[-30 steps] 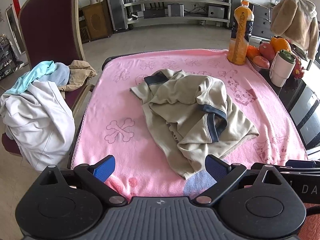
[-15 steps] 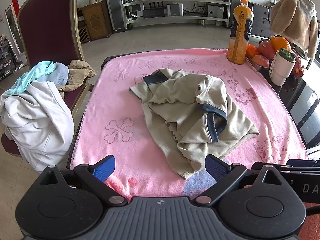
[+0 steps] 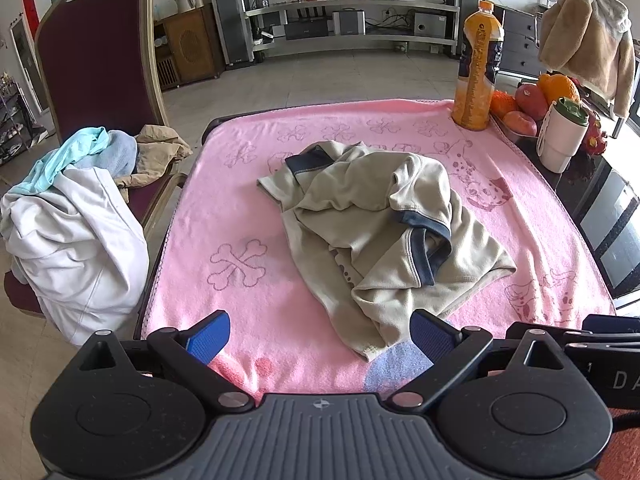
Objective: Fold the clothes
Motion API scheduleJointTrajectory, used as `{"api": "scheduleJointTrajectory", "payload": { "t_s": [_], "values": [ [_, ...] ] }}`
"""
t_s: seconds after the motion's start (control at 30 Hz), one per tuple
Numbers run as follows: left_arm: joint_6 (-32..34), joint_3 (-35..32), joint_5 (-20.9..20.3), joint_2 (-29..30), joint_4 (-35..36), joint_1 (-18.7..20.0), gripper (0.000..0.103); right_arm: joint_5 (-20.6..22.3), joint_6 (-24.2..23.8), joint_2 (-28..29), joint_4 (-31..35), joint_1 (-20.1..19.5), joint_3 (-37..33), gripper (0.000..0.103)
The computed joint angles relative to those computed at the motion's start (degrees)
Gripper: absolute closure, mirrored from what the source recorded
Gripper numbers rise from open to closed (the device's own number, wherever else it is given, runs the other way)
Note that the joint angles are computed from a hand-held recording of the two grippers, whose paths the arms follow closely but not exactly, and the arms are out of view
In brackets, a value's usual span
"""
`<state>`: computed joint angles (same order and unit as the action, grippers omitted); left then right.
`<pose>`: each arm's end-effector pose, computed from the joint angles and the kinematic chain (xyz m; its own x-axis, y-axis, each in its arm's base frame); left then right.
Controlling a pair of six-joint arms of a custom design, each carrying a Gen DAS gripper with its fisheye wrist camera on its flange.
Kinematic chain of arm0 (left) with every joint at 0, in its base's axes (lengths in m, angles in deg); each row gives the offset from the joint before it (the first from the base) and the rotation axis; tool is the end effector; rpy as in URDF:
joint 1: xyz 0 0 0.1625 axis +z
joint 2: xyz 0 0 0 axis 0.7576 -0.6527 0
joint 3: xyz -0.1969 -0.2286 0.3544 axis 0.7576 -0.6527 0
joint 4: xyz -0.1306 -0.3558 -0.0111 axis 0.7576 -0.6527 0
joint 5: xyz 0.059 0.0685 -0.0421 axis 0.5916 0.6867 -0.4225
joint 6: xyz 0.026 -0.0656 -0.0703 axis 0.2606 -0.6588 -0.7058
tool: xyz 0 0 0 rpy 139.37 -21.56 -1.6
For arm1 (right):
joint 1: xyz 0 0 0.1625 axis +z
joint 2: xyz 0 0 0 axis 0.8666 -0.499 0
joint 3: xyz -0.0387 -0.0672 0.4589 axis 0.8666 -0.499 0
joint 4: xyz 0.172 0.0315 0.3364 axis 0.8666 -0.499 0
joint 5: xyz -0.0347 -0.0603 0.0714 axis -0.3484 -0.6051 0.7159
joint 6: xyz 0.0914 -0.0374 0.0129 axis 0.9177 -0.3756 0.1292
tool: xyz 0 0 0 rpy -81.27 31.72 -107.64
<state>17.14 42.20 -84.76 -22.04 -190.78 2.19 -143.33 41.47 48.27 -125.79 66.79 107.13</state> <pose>-0.1967 -0.5937 0.4452 -0.6228 0.1035 -0.7755 0.5481 0.7650 -0.3380 0.5044 -0.5631 0.1086 -0.8945 0.1285 0.4281 -0.1531 0.8118 -0.5636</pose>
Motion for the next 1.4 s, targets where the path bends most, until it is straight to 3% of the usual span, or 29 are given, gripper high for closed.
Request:
{"api": "scheduleJointTrajectory", "payload": {
  "t_s": [0.8,1.03,1.2,1.3,1.4],
  "values": [
    [-0.36,-0.92,-0.12,0.46,1.05,0.31,0.006,0.16,-0.30,0.21,0.19,-0.27,-0.37,0.013],
    [-0.29,-1.84,-0.71,0.96,0.99,1.75,0.005,0.88,0.13,-0.21,-2.68,-0.88,0.73,0.011],
    [-1.03,-3.70,-1.74,1.94,1.12,4.00,0.007,-1.46,-2.01,0.23,-4.26,-1.14,-0.76,0.009],
    [-0.91,-4.62,-4.37,2.68,1.20,5.49,0.014,-2.36,-3.98,0.65,-5.81,-1.53,-2.13,0.009],
    [-0.13,-5.04,-7.75,3.39,-0.46,6.99,0.033,-2.75,-6.70,1.37,-8.27,-2.18,-3.41,0.009]
  ]
}}
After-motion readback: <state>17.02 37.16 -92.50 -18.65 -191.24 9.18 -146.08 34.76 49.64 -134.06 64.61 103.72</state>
